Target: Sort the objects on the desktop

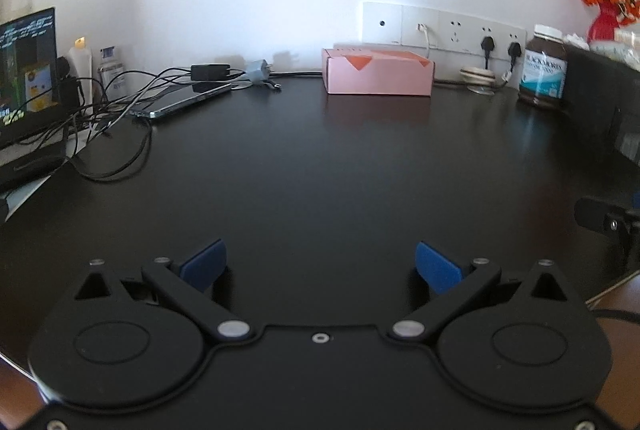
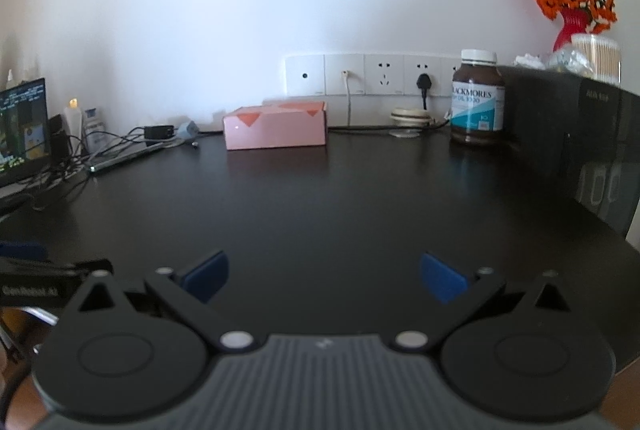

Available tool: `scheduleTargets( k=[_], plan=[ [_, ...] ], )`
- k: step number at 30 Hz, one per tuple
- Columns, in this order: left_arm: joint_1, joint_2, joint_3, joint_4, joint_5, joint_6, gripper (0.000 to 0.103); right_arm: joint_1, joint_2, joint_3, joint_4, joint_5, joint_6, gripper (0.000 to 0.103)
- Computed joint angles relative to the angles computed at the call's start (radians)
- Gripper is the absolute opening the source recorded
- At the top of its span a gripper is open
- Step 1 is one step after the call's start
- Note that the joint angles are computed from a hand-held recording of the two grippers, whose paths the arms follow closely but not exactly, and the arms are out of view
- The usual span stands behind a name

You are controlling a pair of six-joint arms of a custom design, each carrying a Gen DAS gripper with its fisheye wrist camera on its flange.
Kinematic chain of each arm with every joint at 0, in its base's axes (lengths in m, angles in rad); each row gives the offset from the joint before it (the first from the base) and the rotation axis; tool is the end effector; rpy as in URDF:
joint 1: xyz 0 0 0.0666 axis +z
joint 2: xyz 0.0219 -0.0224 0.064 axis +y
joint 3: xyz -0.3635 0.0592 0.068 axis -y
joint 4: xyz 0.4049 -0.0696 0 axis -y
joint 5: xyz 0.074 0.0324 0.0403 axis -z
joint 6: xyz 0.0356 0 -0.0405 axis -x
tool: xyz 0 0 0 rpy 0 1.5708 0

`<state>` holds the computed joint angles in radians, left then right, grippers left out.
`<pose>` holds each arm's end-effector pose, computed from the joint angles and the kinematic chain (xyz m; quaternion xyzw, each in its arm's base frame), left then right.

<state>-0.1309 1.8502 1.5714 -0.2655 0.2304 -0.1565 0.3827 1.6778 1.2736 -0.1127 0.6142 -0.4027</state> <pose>0.6628 -0.0959 0.2934 0.1798 0.8484 -0.0939 0.4890 0.5553 0.2010 0.2744 0.1603 0.8223 -0.0580 0.5429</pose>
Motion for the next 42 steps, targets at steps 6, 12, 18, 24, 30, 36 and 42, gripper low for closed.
scheduleTargets(
  k=[6,12,18,24,30,36,42],
  plan=[
    [0.002,0.012,0.034,-0.047,0.019,0.025,0.103,-0.002,-0.002,-0.001,-0.017,0.013,-0.029,0.102],
    [0.001,0.005,0.018,-0.031,0.01,0.01,0.103,-0.011,-0.004,-0.004,-0.045,-0.008,-0.063,0.102],
    [-0.005,-0.001,0.014,-0.039,0.003,0.007,0.103,-0.005,0.004,-0.004,-0.04,0.007,-0.033,0.102],
    [-0.01,-0.016,-0.011,-0.028,-0.005,-0.001,0.103,-0.007,0.011,-0.003,-0.018,-0.031,-0.009,0.102],
    [-0.014,-0.024,-0.024,-0.017,-0.021,0.001,0.103,-0.005,0.03,0.006,0.001,-0.043,0.017,0.102],
    [-0.017,-0.032,-0.038,-0.006,-0.029,0.005,0.103,-0.001,0.046,0.014,0.013,-0.02,0.05,0.102],
    [-0.017,-0.036,-0.042,-0.007,-0.017,-0.004,0.103,0.006,0.054,0.019,0.023,-0.009,0.051,0.102]
  ],
)
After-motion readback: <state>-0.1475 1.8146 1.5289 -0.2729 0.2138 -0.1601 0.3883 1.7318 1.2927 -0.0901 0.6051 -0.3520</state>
